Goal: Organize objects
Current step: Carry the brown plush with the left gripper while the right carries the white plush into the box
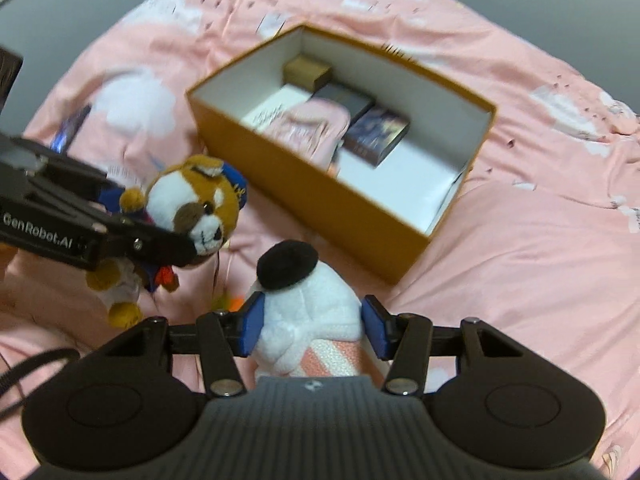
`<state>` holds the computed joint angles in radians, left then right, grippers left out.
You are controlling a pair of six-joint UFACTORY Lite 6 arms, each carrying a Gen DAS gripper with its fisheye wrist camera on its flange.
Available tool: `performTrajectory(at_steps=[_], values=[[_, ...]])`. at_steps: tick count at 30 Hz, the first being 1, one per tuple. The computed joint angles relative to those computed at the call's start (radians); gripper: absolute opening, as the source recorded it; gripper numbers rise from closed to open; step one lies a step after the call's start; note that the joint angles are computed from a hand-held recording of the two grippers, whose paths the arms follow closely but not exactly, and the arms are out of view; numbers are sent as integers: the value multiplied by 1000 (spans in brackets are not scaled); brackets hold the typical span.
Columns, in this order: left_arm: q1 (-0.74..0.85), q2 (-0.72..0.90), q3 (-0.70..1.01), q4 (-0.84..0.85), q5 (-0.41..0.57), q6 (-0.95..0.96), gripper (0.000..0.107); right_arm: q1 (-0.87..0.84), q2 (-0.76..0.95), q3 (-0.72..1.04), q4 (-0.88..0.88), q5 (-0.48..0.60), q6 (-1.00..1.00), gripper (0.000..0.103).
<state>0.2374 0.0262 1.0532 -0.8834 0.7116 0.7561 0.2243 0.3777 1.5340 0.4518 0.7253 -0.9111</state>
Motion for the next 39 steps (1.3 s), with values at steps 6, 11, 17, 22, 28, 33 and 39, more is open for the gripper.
performTrajectory(at_steps=[6,11,17,22,28,33,39], values=[[25,-31,4,-90,-5,80,51,-38,-25,19,105,0,-6,54],[26,-14,40,-133,-13,110,51,-57,-41,32,197,-7,-30,54],[15,32,108,-166,-35,132,51,-63,-26,82,279,-41,-22,54],[6,107,189,-204,-69,136,51,-56,24,146,326,-91,38,54],[-29,226,288,-259,-145,137,51,-31,136,245,322,-184,177,54],[-57,342,396,-216,-165,72,51,-14,260,371,252,-198,331,54],[-85,484,532,-118,-149,-35,51,8,394,509,123,-207,523,54]])
